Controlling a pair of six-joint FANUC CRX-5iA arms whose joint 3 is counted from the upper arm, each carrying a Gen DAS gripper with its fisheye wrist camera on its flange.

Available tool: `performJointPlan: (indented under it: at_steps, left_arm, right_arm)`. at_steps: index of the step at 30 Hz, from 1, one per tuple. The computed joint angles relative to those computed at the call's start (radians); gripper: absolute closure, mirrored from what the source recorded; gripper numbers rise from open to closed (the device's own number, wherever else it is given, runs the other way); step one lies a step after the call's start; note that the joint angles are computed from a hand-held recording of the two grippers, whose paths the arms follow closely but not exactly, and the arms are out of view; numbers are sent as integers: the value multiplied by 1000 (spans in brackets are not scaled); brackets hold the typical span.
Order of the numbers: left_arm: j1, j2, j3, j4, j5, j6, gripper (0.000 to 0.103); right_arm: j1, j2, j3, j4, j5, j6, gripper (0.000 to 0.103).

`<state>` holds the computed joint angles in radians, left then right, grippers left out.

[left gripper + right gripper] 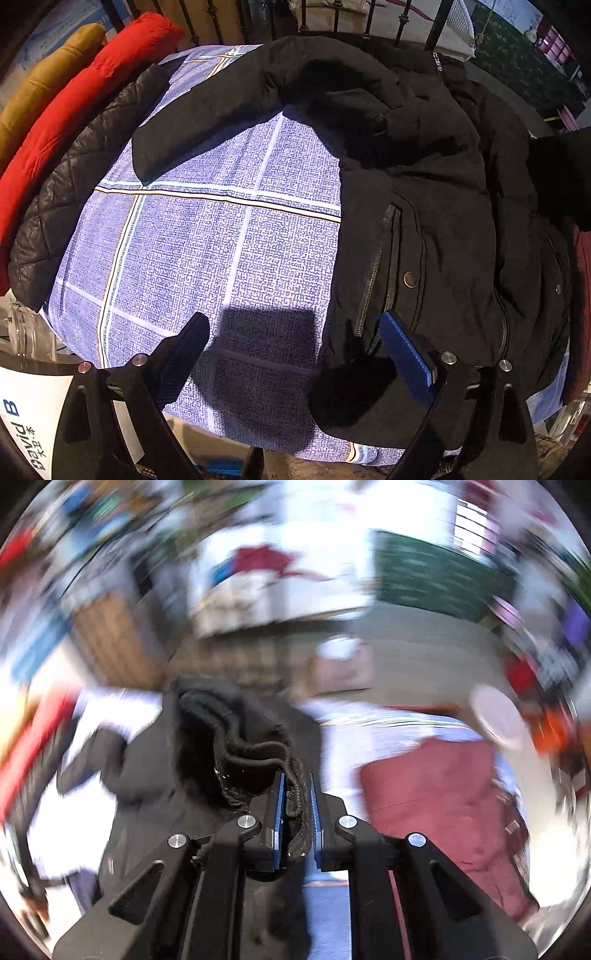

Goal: Fold large clothes

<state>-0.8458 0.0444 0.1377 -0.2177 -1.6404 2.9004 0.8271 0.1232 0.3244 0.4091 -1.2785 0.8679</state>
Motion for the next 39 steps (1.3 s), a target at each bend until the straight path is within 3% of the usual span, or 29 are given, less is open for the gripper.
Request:
performJointPlan:
  at_steps: [7, 12, 14, 15, 16, 17, 18, 23, 25, 32, 39]
  left_arm:
    - [-4, 13, 8, 7, 1, -13, 12]
    - [0, -6, -11, 14, 5, 15, 12]
    - [10, -22, -30, 22, 12, 38, 12]
    - [14, -30, -39, 26, 17, 48, 12]
    - [22, -41, -54, 34, 28, 62, 12]
    - [29, -49, -66, 40, 39, 73, 12]
    - [37, -56, -78, 48, 50, 79, 12]
    - [73, -58, -81, 48, 74, 60, 12]
    - [93, -47, -56, 32, 75, 17, 12]
    - [226, -6, 35, -12, 141, -160, 6]
    - [441, 75, 41, 129, 277, -268, 7]
  right_arm:
    - [-227, 22, 71, 105, -69, -78, 90]
    - [-345, 60, 24, 153, -134, -194, 89]
    - [-381, 46, 1, 87, -154, -278, 83]
    - [-388, 37, -12, 61, -154, -305, 73]
    - [-384, 14, -43, 47, -147, -319, 65]
    - [-370, -6, -74, 36, -137, -319, 47]
    - [-354, -27, -108, 37, -128, -313, 38]
    - [-237, -128, -241, -43, -86, -269, 34]
    - [-203, -111, -238, -115, -59, -240, 26]
    - [-72, -82, -244, -363, -97, -165, 26]
    - [66, -123, -298, -352, -146, -215, 26]
